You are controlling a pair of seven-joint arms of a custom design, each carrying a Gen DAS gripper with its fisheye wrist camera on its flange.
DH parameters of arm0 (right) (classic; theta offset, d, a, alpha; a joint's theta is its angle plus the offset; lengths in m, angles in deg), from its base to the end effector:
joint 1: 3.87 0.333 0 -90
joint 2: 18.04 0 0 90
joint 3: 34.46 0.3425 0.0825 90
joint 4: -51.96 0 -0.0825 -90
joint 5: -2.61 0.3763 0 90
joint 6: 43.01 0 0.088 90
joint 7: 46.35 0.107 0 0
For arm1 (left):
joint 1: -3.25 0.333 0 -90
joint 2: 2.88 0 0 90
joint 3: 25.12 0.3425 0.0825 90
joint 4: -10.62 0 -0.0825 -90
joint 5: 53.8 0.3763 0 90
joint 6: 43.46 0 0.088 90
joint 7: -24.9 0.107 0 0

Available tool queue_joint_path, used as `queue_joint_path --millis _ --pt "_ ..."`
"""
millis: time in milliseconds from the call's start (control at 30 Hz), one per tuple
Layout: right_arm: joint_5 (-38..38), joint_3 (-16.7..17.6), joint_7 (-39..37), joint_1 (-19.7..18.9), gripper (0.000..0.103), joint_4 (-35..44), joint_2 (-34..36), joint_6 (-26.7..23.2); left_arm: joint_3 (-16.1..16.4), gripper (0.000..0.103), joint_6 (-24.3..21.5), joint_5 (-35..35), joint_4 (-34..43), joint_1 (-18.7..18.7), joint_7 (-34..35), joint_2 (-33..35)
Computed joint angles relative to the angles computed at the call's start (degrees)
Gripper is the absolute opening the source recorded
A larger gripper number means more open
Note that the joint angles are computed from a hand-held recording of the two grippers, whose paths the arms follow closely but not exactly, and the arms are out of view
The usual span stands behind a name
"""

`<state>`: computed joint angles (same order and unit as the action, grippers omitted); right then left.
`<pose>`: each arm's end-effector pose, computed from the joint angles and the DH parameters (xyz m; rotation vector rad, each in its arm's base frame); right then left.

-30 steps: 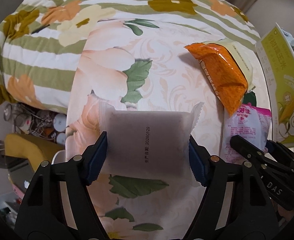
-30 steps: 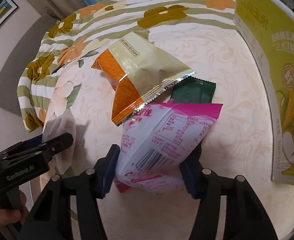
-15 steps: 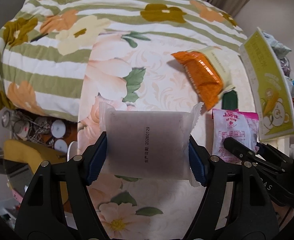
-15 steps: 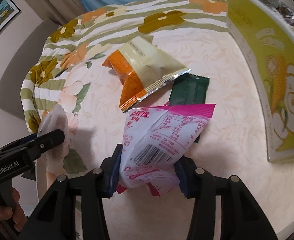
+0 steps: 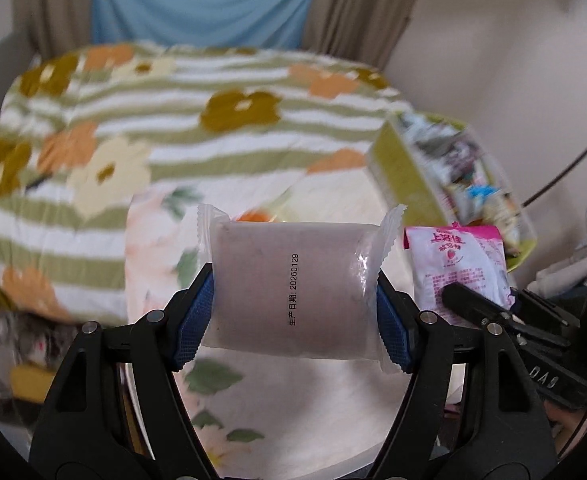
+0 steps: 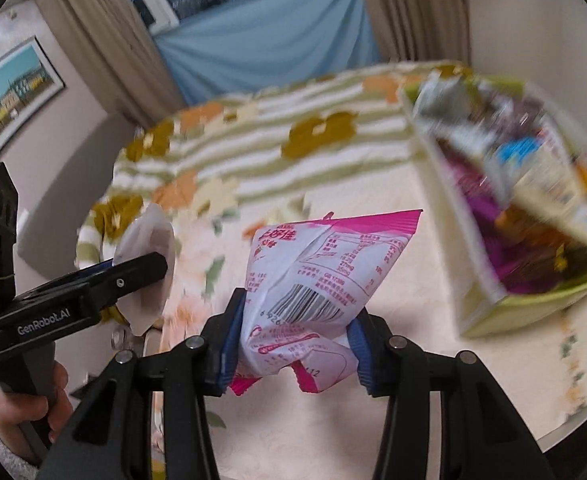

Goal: Organize snacks
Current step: 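Carry the grey pack and pink bag over the yellow box with both tools, then open both tools to drop the grey pack and pink bag into the box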

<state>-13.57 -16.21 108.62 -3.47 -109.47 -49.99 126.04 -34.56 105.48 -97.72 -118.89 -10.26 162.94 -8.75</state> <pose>0.3439 0.1387 0.4501 -1.2307 2.1639 -0.4569 0.4912 -0.1950 0.4780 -1.2736 2.6075 -0.9855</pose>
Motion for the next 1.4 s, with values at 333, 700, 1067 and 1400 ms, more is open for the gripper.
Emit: queue_joint_path --millis 333,700,1067,1400 --pt "-0.59 -10.31 -11.99 -3.37 0.044 -3.55 -19.31 -9.56 -4.61 0.070 2.13 -3.80 7.18 -6.63 -2.70 0.97" --pt "2.48 -26.04 -34.80 -10.16 0.044 -5.68 -25.69 -11.94 -11.75 0.070 8.34 13.99 20.19 -14.79 -24.10 14.48" --pt "9.05 -38.26 -53.79 -10.81 0.044 -5.27 -23.20 -12.16 -10.09 0.100 9.68 38.29 23.90 -20.05 -51.82 21.97" --pt "17.34 -42.56 -66.17 -5.79 0.044 -3.67 -20.20 -12.38 -8.37 0.100 13.32 47.40 14.09 -17.70 -66.83 15.73"
